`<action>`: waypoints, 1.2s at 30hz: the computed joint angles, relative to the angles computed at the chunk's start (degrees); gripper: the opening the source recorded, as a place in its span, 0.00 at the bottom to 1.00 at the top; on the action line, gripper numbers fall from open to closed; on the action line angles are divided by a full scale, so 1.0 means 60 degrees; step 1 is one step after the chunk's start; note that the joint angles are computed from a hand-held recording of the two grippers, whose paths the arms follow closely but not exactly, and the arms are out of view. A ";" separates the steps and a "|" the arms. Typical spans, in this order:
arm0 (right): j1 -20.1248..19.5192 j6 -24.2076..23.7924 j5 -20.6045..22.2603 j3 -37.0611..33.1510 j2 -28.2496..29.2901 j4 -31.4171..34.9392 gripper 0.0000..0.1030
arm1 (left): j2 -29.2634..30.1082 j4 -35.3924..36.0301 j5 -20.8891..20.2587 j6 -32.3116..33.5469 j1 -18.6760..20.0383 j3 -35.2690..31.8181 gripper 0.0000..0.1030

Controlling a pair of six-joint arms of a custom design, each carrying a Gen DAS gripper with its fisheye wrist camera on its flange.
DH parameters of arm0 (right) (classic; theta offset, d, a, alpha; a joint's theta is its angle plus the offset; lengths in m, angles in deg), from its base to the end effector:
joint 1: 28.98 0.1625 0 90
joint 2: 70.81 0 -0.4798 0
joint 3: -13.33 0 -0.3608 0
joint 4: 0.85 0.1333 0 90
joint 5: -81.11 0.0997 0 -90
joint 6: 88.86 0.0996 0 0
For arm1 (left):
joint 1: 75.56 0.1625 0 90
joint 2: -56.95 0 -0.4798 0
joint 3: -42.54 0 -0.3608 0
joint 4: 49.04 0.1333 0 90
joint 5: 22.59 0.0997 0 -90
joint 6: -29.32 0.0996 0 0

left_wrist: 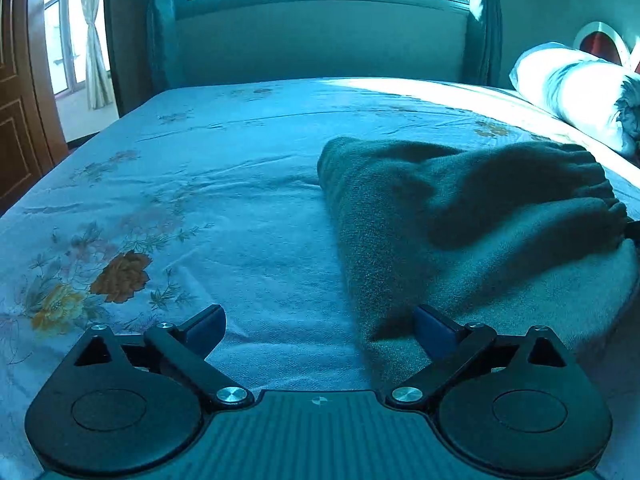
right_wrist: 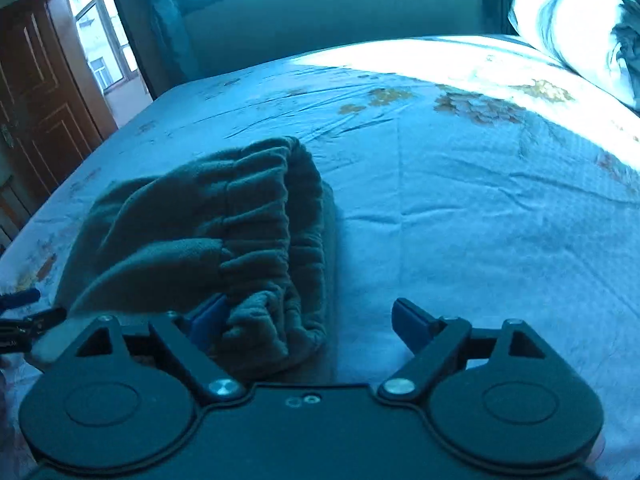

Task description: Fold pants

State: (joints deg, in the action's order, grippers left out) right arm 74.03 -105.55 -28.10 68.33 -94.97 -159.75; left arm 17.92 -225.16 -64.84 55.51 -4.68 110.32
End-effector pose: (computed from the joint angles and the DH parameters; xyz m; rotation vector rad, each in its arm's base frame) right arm 0.2970 -0.8387 0.1613 0.5299 -2.6024 0.8996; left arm -0.0662 -0.8229 0.3390 0.3310 2.0801 -1.0620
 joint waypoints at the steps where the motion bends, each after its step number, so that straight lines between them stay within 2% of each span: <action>1: 0.0087 -0.0111 0.0042 0.0373 -0.0186 -0.0505 0.79 | -0.0153 -0.0049 -0.0011 -0.0161 -0.0109 0.0194 0.96; 3: 0.0204 -0.0491 0.0185 0.1378 -0.0735 -0.1536 0.83 | -0.0736 -0.0815 -0.0129 -0.0087 -0.0349 0.1316 0.98; 5: 0.0255 -0.0641 0.0569 0.2641 -0.1365 -0.2830 0.95 | -0.1236 -0.1311 0.0092 -0.0190 -0.0633 0.2320 1.00; 8: 0.0420 -0.0550 0.0612 0.4195 -0.2156 -0.4028 0.94 | -0.2063 -0.2069 0.0162 -0.0538 -0.1058 0.3903 1.00; 10: 0.0509 -0.0262 0.0730 0.5135 -0.2680 -0.4222 0.94 | -0.2493 -0.2622 0.0420 -0.0918 -0.1389 0.4815 1.00; 13: 0.0818 -0.0315 0.0460 0.6438 -0.3125 -0.5398 0.94 | -0.3114 -0.2991 0.0733 -0.1513 -0.1994 0.6065 1.00; 15: 0.1047 -0.0355 0.0250 0.7262 -0.3275 -0.6687 0.94 | -0.3346 -0.3699 0.1121 -0.1491 -0.2476 0.6770 1.00; 19: 0.1489 -0.0441 -0.0395 0.8152 -0.3378 -0.8406 0.94 | -0.3601 -0.4783 0.2066 -0.1110 -0.3421 0.7791 1.00; 21: 0.1697 -0.0537 -0.0673 0.8430 -0.3523 -0.8462 0.94 | -0.3592 -0.4938 0.2821 -0.0867 -0.3882 0.8073 1.00; 22: 0.1799 -0.0615 -0.0792 0.8558 -0.3599 -0.8420 0.94 | -0.3646 -0.4910 0.2941 -0.0945 -0.4026 0.8218 1.00; 27: 0.2316 -0.1537 -0.1510 0.9056 -0.3770 -0.8256 0.94 | -0.4266 -0.3874 0.2839 -0.2684 -0.4790 0.9209 1.00; 29: 0.2478 -0.1837 -0.1653 0.9287 -0.3794 -0.8345 0.94 | -0.4252 -0.4032 0.2996 -0.2585 -0.5051 0.9477 1.00; 31: 0.2600 -0.2057 -0.1846 0.9461 -0.3772 -0.8595 0.94 | -0.4337 -0.3850 0.3118 -0.2933 -0.5345 0.9722 1.00; 36: 0.2808 -0.2187 -0.2202 0.9880 -0.3892 -0.9233 0.94 | -0.4688 -0.3995 0.3149 -0.3388 -0.5873 1.0133 1.00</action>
State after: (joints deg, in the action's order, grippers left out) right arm 90.88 -118.67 -41.31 127.61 -118.32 -215.15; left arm -10.21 -249.13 -45.94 35.18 -39.92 171.12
